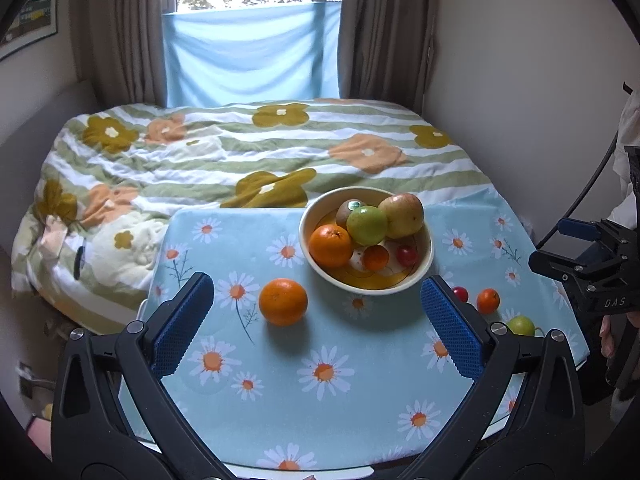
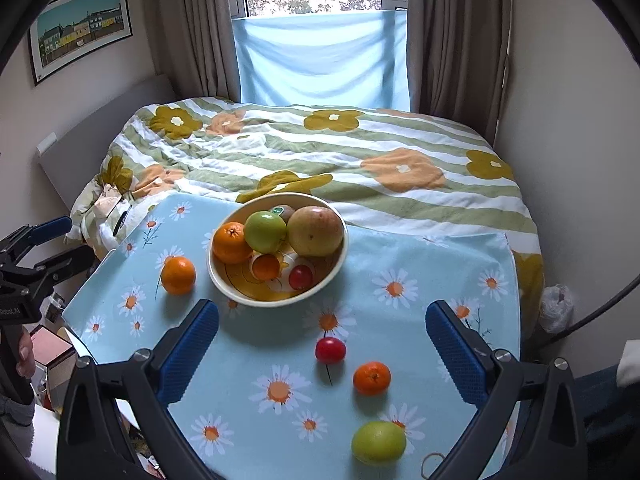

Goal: Organize fruits
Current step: 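Withdraw both grippers toward the loose navel orange and tangerine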

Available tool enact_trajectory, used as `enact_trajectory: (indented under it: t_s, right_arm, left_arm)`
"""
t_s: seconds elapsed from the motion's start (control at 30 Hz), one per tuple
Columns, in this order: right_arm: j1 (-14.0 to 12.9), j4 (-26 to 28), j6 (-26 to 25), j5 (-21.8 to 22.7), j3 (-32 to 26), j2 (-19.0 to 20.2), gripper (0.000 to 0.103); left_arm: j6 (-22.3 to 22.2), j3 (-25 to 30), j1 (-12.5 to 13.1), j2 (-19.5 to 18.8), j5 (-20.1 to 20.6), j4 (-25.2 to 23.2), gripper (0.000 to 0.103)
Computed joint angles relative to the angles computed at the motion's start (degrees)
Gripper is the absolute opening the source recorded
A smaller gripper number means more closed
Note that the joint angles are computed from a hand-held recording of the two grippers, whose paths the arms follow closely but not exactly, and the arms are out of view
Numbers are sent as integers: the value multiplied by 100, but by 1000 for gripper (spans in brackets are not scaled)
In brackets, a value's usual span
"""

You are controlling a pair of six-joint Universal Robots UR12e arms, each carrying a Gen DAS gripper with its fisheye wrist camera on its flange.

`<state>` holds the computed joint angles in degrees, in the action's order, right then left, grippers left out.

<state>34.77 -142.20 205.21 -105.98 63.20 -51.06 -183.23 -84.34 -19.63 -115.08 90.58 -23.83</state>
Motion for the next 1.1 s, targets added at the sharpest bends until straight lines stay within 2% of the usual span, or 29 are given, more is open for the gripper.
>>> enact_trajectory:
  t_s: [0.17, 0.3, 0.43, 0.73, 1.1]
  right_arm:
    - [17, -25, 89, 20, 412, -245, 103]
    - [61, 145, 124, -158, 576, -317, 103]
    - [50, 87, 237, -87, 748, -349, 103]
    - [-43, 329, 714, 25, 860, -222, 103]
    - [-130, 816, 917, 10, 677, -28, 103]
  left_arm:
    - [-75, -183, -25, 118, 35, 12, 103]
    - [62, -237, -14, 118, 26, -120, 103]
    - [218, -190, 58, 26, -145, -346, 103]
    - [734, 202, 217, -435, -370, -970, 103]
    - [1103, 845, 321, -1022, -471, -1516, 102]
